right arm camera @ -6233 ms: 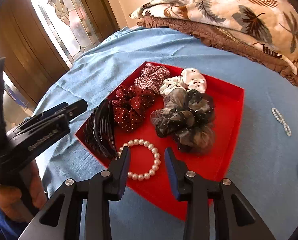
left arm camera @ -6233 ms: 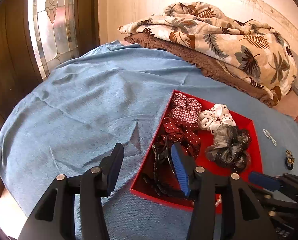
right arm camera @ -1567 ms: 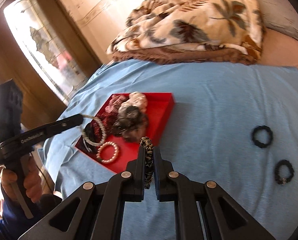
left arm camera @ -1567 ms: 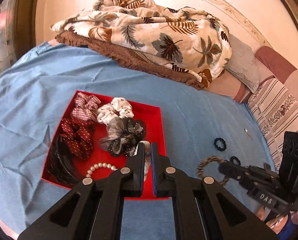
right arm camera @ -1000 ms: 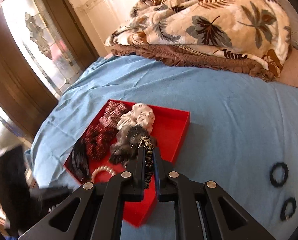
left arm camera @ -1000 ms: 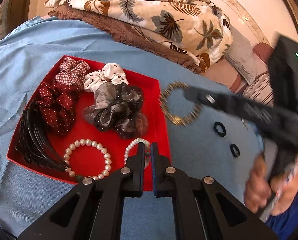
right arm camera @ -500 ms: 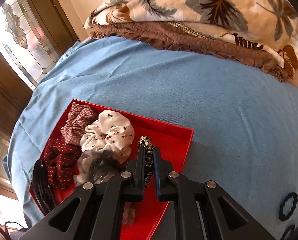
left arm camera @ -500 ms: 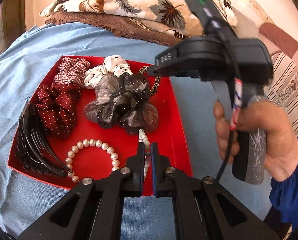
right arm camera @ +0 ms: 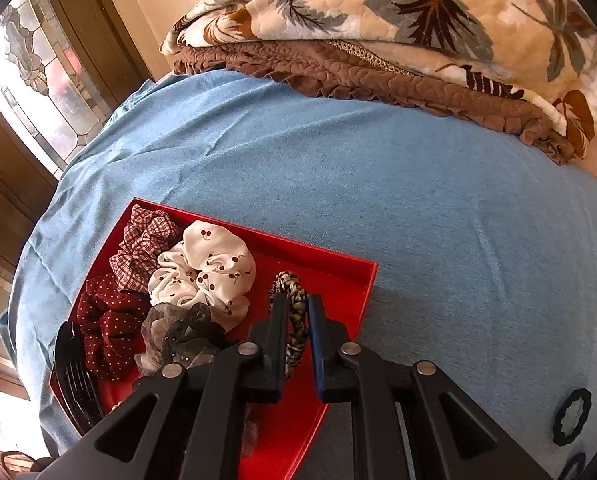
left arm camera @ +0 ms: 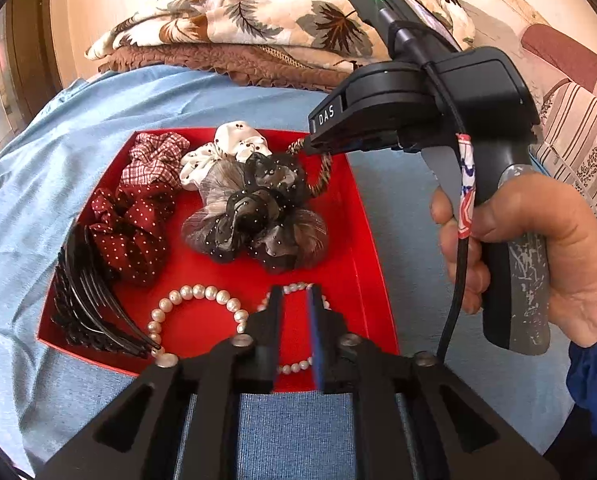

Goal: Organize jewelry
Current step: 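Carry pearl strand and leopard-print hair tie into the red tray, open both grippers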

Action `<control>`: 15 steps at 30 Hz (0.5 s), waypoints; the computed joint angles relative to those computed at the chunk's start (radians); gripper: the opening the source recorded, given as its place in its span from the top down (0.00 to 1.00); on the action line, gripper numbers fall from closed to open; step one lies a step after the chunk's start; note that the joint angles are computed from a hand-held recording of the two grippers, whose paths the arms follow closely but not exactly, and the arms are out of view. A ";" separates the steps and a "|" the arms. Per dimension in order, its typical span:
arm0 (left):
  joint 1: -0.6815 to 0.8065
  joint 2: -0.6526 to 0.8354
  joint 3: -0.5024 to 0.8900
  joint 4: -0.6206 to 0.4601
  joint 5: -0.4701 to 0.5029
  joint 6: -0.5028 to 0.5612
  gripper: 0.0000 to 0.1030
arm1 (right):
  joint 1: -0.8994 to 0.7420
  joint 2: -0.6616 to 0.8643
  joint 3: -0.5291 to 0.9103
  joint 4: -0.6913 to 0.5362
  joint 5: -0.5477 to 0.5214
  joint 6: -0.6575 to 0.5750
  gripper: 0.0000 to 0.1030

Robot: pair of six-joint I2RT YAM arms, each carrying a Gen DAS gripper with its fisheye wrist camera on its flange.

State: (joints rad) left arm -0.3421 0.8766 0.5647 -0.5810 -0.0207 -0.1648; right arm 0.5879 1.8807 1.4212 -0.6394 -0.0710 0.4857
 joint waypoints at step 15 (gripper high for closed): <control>-0.084 -0.106 -0.003 -0.030 -0.138 -0.029 0.53 | 0.001 -0.166 -0.054 -0.071 0.056 0.012 0.65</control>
State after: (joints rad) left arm -0.4263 0.7708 0.5615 -0.6112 -0.1591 -0.1934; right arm 0.5892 1.7148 1.3674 -0.7101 -0.0148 0.4973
